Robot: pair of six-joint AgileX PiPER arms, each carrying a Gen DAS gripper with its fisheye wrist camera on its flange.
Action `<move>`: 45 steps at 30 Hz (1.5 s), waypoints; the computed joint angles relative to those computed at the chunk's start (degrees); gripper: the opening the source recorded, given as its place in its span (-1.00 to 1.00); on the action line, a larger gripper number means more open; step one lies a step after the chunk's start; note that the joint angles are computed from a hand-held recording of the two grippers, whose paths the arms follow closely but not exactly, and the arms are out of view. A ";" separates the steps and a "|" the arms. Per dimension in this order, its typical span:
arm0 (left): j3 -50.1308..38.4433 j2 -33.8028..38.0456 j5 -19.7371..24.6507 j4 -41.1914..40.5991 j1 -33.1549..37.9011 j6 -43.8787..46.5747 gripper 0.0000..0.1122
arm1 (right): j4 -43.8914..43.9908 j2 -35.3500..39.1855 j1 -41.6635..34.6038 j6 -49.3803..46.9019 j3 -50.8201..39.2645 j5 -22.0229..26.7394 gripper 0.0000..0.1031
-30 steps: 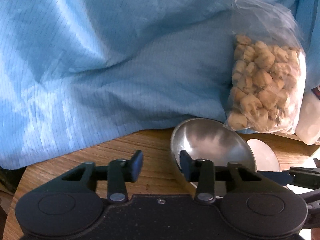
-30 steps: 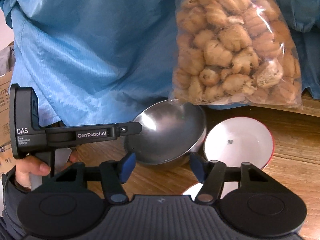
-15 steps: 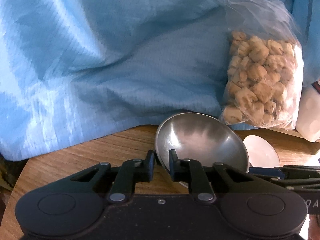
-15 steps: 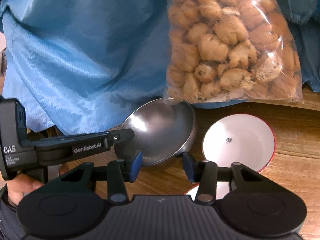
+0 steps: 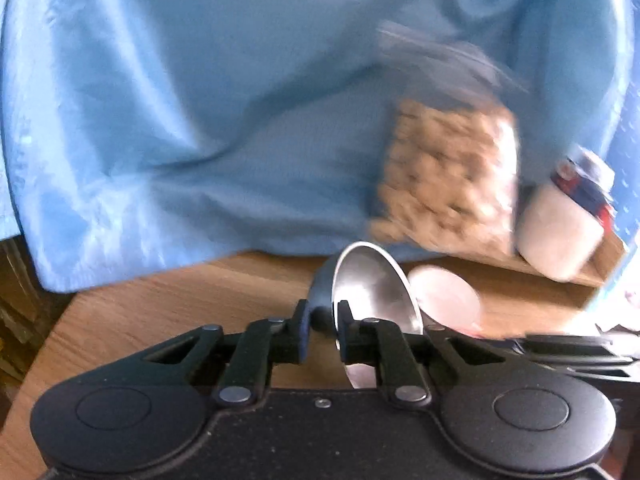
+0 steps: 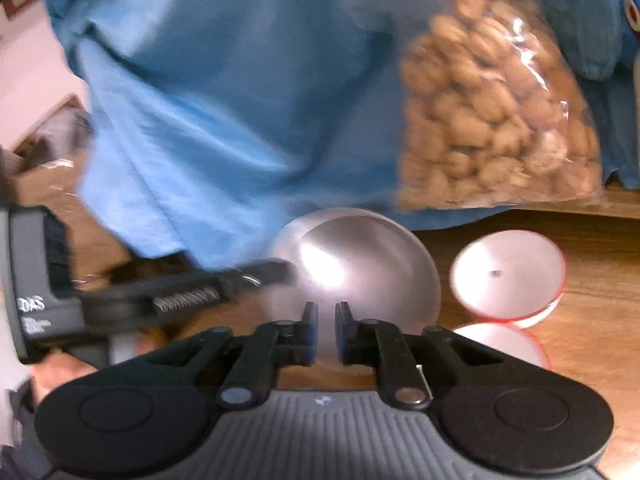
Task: Organize plates and bowls
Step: 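Grasp the bowl rim with the right tool while the left tool holds it, then lift the steel bowl with both tools and carry it over the plate stack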
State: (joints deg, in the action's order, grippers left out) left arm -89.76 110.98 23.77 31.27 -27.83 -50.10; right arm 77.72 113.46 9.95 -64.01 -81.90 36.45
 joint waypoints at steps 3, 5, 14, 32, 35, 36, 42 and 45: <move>-1.66 1.11 6.97 12.13 -4.19 -10.27 -0.82 | -1.79 -4.41 1.78 -1.12 4.29 -3.86 -0.75; -2.46 1.93 8.72 11.34 -3.94 -11.31 -0.82 | -3.65 -5.15 1.20 1.24 4.89 -2.57 -0.72; -2.71 3.92 6.03 1.78 1.07 -5.05 -0.63 | -9.92 -3.84 -1.43 8.66 2.99 -4.51 -0.01; 1.36 3.14 -2.64 -7.17 4.91 1.51 -0.78 | -21.74 6.98 1.91 24.05 -10.53 -4.50 -0.55; 3.43 0.45 -2.99 -1.88 3.16 -4.10 -0.78 | -16.74 3.40 1.17 18.81 -6.46 -5.19 -0.56; 3.94 -0.42 -2.74 0.86 2.20 -6.73 -0.78 | -15.29 1.89 1.01 17.08 -4.83 -5.56 -0.56; 8.06 -6.68 -1.16 11.99 -4.87 -16.51 -0.78 | -8.40 -8.92 -3.17 8.17 6.00 -3.60 -0.56; 9.07 -8.24 0.50 16.45 -9.96 -20.19 -0.78 | -8.10 -15.19 -7.25 6.40 11.96 -0.87 -0.56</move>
State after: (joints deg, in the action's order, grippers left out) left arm -80.69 102.74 24.27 47.72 -37.79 -70.29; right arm 69.62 98.27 2.71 -57.61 -69.94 35.58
